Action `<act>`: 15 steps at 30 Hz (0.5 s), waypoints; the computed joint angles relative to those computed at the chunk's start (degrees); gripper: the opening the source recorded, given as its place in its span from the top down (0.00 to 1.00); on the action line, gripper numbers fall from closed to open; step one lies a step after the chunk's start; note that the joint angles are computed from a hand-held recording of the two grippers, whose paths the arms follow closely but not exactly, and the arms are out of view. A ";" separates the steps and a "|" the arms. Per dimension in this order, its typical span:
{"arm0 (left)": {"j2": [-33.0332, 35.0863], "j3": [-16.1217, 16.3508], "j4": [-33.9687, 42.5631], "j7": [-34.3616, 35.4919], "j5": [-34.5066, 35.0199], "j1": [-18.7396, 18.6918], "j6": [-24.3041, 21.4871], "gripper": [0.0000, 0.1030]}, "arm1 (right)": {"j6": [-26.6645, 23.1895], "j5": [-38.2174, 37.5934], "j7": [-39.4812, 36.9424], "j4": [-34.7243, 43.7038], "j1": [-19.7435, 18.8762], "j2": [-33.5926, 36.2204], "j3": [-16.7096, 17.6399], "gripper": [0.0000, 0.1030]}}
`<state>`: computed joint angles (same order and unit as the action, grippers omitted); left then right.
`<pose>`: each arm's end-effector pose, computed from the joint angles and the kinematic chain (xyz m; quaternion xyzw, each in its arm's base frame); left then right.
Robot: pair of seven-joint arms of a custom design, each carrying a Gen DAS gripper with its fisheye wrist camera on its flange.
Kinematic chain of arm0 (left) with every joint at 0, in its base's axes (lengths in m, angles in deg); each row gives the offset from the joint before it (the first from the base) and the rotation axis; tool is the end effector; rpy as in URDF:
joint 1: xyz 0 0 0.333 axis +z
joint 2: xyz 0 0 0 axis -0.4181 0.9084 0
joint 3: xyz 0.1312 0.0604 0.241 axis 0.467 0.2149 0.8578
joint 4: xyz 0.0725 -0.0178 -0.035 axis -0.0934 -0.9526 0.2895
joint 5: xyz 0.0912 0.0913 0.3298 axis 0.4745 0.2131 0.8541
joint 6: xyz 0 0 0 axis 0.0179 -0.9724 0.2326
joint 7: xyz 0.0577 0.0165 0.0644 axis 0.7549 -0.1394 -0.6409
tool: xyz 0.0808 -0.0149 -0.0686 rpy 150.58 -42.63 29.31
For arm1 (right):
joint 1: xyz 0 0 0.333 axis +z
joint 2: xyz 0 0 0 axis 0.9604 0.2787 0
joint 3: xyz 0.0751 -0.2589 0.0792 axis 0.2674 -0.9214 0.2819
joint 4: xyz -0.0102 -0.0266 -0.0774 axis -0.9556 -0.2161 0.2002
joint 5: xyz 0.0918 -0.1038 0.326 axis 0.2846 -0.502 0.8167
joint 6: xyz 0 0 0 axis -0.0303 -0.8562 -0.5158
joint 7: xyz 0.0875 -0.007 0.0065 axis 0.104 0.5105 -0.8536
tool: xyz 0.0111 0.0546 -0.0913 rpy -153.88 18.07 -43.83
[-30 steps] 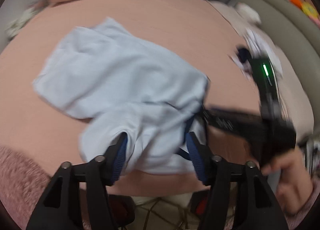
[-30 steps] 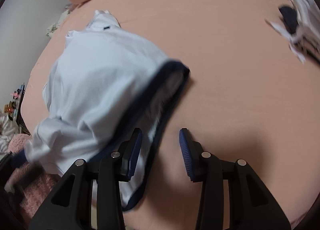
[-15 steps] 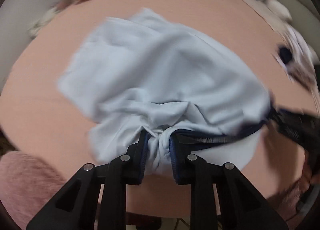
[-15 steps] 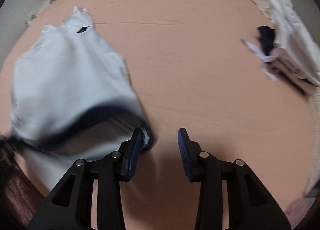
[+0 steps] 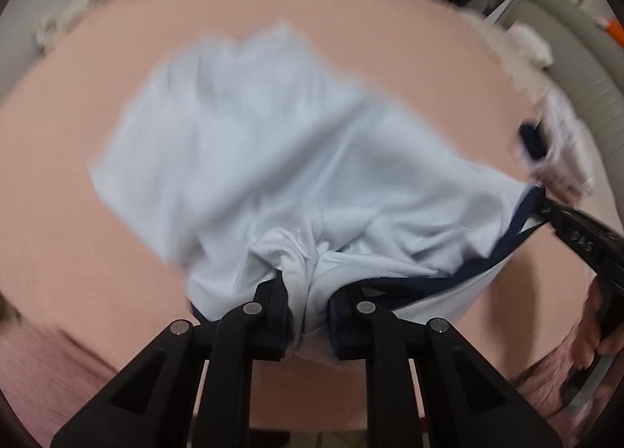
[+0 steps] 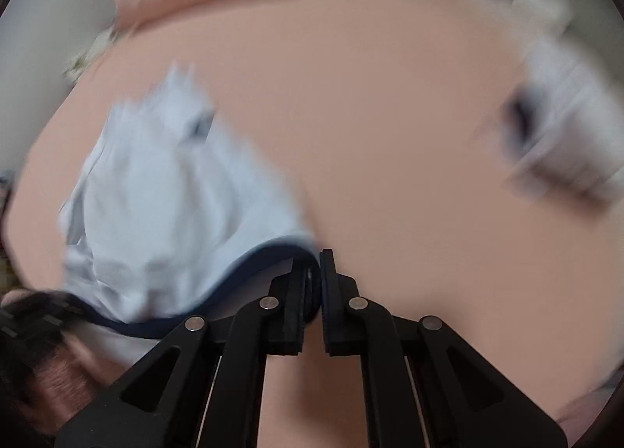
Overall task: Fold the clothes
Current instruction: 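Lift the shirt with both tools and shake it out above the bed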
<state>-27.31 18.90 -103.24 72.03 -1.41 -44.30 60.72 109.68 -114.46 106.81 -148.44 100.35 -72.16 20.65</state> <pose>0.4805 -0.3307 0.5385 -0.6223 0.7355 -0.2506 0.0952 0.4676 0.3157 0.5072 -0.6158 0.7320 -0.2146 0.1973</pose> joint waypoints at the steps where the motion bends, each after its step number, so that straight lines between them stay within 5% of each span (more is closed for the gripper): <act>1: 0.61 -0.10 3.45 1.19 -0.14 -0.04 0.20 0.85 | 0.33 -1.21 0.59 -0.25 -0.35 -1.87 -0.40 0.96; 7: 4.09 -0.65 24.36 4.28 6.07 -3.20 2.78 0.85 | -5.26 -15.16 5.90 5.22 -3.56 -10.84 2.14 0.96; 10: 6.56 -0.37 35.33 7.95 6.93 -4.12 2.72 0.85 | -3.77 -19.98 6.44 8.52 -5.52 -15.34 4.26 0.96; 15: 7.26 -0.23 42.05 14.74 0.07 -2.85 -1.06 0.85 | -4.49 -19.63 -1.20 15.56 -8.11 -17.81 7.57 0.95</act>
<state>-20.05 18.67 -61.20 86.76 -1.34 -47.16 59.66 105.19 -134.09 105.61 -132.88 92.25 -89.97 28.22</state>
